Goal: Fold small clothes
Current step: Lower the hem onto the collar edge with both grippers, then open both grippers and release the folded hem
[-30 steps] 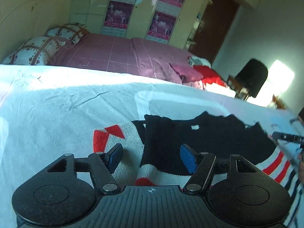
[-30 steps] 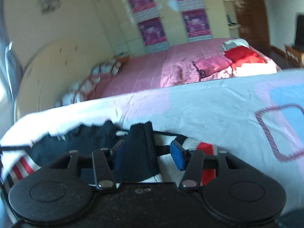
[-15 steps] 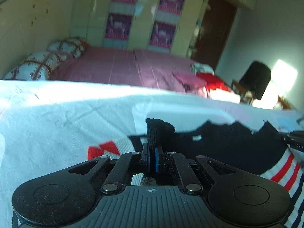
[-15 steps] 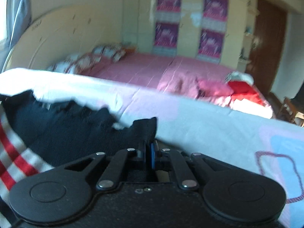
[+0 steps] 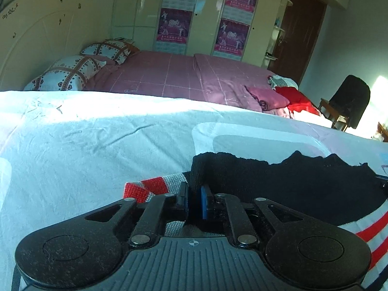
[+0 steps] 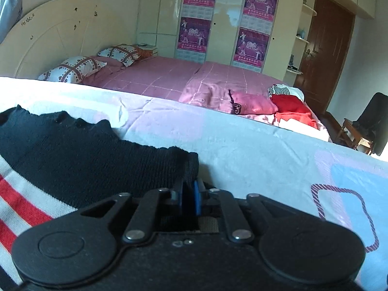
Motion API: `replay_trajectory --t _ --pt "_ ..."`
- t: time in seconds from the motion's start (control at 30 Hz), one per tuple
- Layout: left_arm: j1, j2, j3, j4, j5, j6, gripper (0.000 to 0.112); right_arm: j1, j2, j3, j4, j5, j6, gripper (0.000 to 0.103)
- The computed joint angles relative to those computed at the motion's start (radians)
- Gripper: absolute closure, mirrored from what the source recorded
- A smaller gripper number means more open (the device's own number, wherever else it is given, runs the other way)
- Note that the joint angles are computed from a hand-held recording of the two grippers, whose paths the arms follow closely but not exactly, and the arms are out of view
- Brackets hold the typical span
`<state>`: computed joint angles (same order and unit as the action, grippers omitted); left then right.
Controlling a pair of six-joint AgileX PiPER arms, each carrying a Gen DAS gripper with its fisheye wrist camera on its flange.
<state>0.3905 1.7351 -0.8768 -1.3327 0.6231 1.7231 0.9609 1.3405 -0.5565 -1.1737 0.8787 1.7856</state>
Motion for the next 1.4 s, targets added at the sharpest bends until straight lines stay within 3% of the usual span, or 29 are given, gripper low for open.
replay_trajectory --t 0.03,0.07,0.13,0.2,0.27,0.37,0.47,0.5,0.57,0.7,0.77,0.87,0.97,1.07,1.17,1.23,1.33,1.4 --pt "0.015 -0.009 0.000 0.005 0.013 -0.020 0.086 0.030 -0.009 0.001 0.003 0.044 0.022 0.062" --pt "0.033 -0.033 0.013 -0.007 0.005 -0.034 0.069 0.079 -0.022 0.010 -0.004 0.105 0.063 0.055" --pt "0.088 -0.093 0.054 -0.069 0.061 0.019 0.066 0.148 -0.078 0.021 -0.001 0.152 0.075 0.064" --pt "0.107 -0.146 0.079 -0.033 0.155 0.012 0.066 0.194 -0.111 0.004 0.000 0.129 0.059 0.075" --pt "0.050 -0.199 0.124 0.008 0.206 0.050 0.066 0.206 -0.055 -0.056 -0.016 0.065 0.016 0.081" --pt "-0.154 -0.249 0.192 0.025 0.109 0.089 0.066 0.127 0.092 -0.194 0.023 -0.074 -0.085 0.082" --pt "-0.309 -0.211 0.207 0.024 -0.026 0.024 0.066 0.053 0.211 -0.290 0.119 -0.195 -0.189 0.078" --pt "-0.318 -0.200 0.217 0.000 -0.050 0.044 0.066 0.049 0.233 -0.294 0.119 -0.204 -0.197 0.077" --pt "-0.272 -0.195 0.228 -0.036 -0.011 0.081 0.066 0.061 0.213 -0.252 0.066 -0.204 -0.161 0.077" --pt "-0.178 -0.211 0.227 -0.038 -0.035 0.149 0.066 0.071 0.112 -0.151 0.074 -0.107 -0.122 0.076" --pt "-0.084 -0.195 0.213 -0.026 0.008 0.189 0.066 0.051 0.032 -0.091 0.104 -0.072 -0.121 0.076" --pt "0.040 -0.149 0.167 0.025 0.133 0.213 0.066 0.057 -0.049 -0.033 0.140 0.016 -0.131 0.077" --pt "0.005 -0.166 0.174 0.019 0.082 0.243 0.066 0.076 -0.063 -0.025 0.154 0.029 -0.144 0.073" --pt "-0.001 -0.199 0.169 0.058 0.094 0.121 0.065 0.178 -0.017 -0.093 0.167 0.149 -0.089 0.072" --pt "0.064 -0.317 0.254 -0.002 0.167 0.178 0.028 0.350 -0.020 -0.122 0.115 0.260 0.038 0.064" --pt "0.112 -0.411 0.327 -0.028 0.219 0.222 0.024 0.432 0.018 -0.161 0.096 0.274 0.076 0.063" --pt "0.118 -0.519 0.403 -0.002 0.240 0.196 0.024 0.471 0.104 -0.234 0.069 0.219 0.080 0.063" --pt "0.044 -0.577 0.453 0.013 0.160 0.189 0.024 0.461 0.176 -0.289 0.067 0.180 0.048 0.064"
